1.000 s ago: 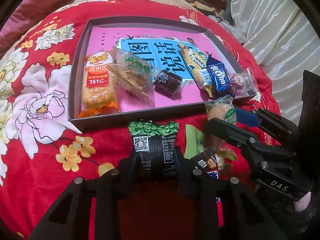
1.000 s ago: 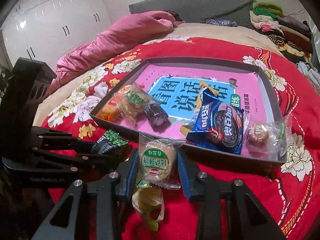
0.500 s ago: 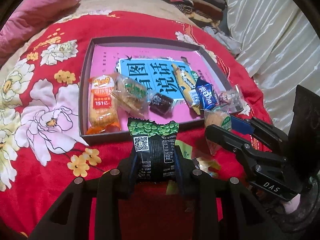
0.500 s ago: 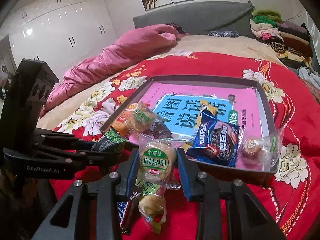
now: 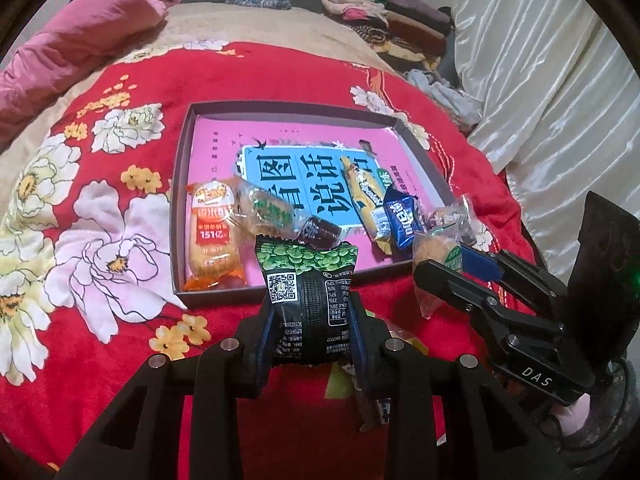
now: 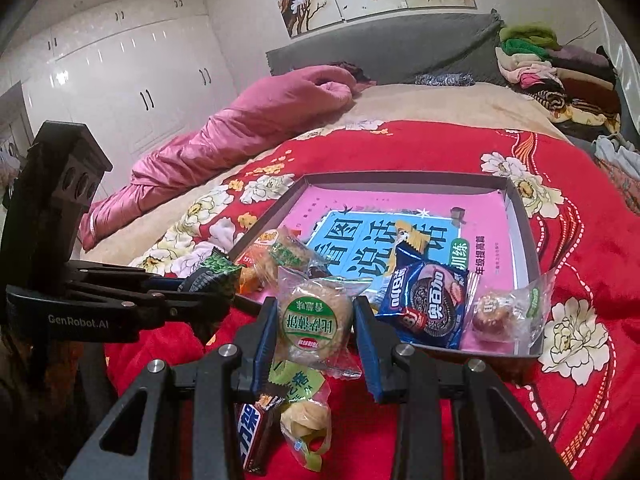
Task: Organize snacks
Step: 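Carry the black pack and pastry bag over the tray with both grippers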
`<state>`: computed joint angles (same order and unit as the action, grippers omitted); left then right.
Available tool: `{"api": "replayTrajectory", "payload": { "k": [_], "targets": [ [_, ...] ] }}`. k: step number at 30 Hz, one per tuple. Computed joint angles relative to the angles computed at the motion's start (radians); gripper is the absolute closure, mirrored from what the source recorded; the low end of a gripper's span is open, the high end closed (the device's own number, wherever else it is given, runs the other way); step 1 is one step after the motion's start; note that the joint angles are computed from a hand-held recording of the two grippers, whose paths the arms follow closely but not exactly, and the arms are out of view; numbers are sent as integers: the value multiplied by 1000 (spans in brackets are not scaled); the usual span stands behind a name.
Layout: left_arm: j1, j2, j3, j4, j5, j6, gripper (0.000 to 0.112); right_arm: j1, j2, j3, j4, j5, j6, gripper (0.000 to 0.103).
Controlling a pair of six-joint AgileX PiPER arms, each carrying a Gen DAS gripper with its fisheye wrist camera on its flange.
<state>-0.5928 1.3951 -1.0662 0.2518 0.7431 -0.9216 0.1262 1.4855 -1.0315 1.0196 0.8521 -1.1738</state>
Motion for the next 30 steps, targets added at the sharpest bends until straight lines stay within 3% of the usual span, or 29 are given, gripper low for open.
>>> {"api": "replayTrajectory", "payload": {
  "k": [30],
  "targets": [
    [-36,8,-95,78,33,-67,79,-122,1,-42,92,-3,-40,65]
  ]
}}
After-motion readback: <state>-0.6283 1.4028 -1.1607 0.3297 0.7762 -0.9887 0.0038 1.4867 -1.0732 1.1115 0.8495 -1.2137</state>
